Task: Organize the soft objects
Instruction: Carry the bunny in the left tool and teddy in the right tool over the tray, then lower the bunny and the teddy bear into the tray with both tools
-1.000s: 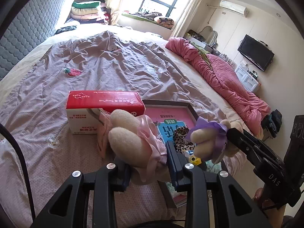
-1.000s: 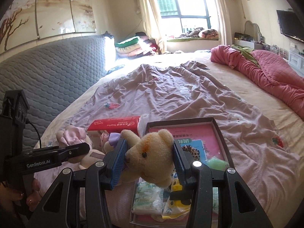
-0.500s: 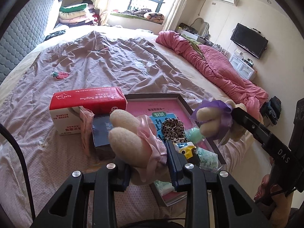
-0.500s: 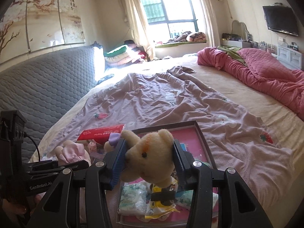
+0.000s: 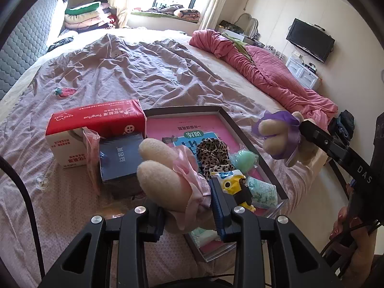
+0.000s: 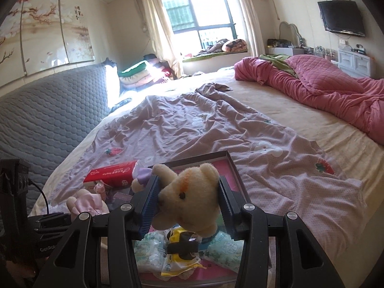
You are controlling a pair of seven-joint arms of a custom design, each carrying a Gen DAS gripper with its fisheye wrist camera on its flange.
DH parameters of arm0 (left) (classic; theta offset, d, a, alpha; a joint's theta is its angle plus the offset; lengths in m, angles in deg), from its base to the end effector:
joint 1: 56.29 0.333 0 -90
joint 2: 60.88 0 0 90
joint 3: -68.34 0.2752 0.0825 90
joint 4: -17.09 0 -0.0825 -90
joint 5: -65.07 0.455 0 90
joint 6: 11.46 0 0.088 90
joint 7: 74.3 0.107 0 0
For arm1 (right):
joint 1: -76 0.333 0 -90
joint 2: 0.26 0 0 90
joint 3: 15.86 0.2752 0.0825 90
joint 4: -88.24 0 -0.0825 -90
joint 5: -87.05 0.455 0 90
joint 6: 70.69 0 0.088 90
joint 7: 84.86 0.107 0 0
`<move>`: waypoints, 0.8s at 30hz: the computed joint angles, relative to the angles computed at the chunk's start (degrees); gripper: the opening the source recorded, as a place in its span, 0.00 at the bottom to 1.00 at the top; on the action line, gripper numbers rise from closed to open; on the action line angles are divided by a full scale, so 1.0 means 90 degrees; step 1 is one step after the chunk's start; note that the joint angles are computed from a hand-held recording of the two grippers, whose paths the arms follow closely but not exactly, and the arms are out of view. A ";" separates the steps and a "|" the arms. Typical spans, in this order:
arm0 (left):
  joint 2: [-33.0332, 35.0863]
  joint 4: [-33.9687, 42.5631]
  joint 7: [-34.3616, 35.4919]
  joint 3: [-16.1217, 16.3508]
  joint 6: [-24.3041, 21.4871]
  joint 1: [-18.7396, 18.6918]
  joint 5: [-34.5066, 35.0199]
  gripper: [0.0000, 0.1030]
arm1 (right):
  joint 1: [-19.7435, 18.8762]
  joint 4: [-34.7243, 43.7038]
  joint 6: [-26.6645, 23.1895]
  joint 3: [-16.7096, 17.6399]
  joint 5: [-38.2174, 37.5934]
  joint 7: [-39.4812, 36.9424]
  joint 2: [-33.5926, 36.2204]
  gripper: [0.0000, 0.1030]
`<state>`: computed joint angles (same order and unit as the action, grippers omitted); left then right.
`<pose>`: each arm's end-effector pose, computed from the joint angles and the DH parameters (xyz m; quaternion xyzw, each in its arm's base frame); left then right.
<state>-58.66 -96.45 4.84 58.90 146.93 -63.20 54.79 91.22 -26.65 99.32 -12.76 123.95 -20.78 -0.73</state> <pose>0.6506 -0.1821 0.4619 -0.6732 0.6416 -0.3424 0.1340 0.6403 0.1690 0.4956 -0.6760 0.5566 -0.2053 0.4372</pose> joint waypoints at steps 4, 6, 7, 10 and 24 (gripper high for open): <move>0.0100 0.0058 0.0262 -0.0031 0.0069 0.0000 -0.0297 0.32 | -0.0045 0.0009 0.0009 -0.0022 0.0065 0.0002 0.0043 0.48; 0.0166 0.0126 0.0616 -0.0075 0.0075 0.0022 -0.0776 0.32 | -0.0075 0.0009 0.0008 -0.0023 0.0083 0.0025 0.0058 0.48; 0.0207 0.0173 0.0973 -0.0125 0.0071 0.0052 -0.1252 0.32 | -0.0091 0.0015 0.0009 -0.0023 0.0103 0.0027 0.0072 0.48; 0.0302 0.0253 0.1030 -0.0116 0.0193 -0.0008 -0.1253 0.32 | -0.0150 0.0035 0.0002 -0.0019 0.0121 0.0086 0.0122 0.48; 0.1140 0.1027 0.0571 -0.0089 0.0374 -0.0049 -0.0917 0.32 | -0.0368 0.0073 0.0005 0.0036 0.0204 0.0200 0.0254 0.48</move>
<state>-48.39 -87.21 9.98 58.11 150.29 -63.65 46.53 87.90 -26.00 99.36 -12.44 125.78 -18.98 1.56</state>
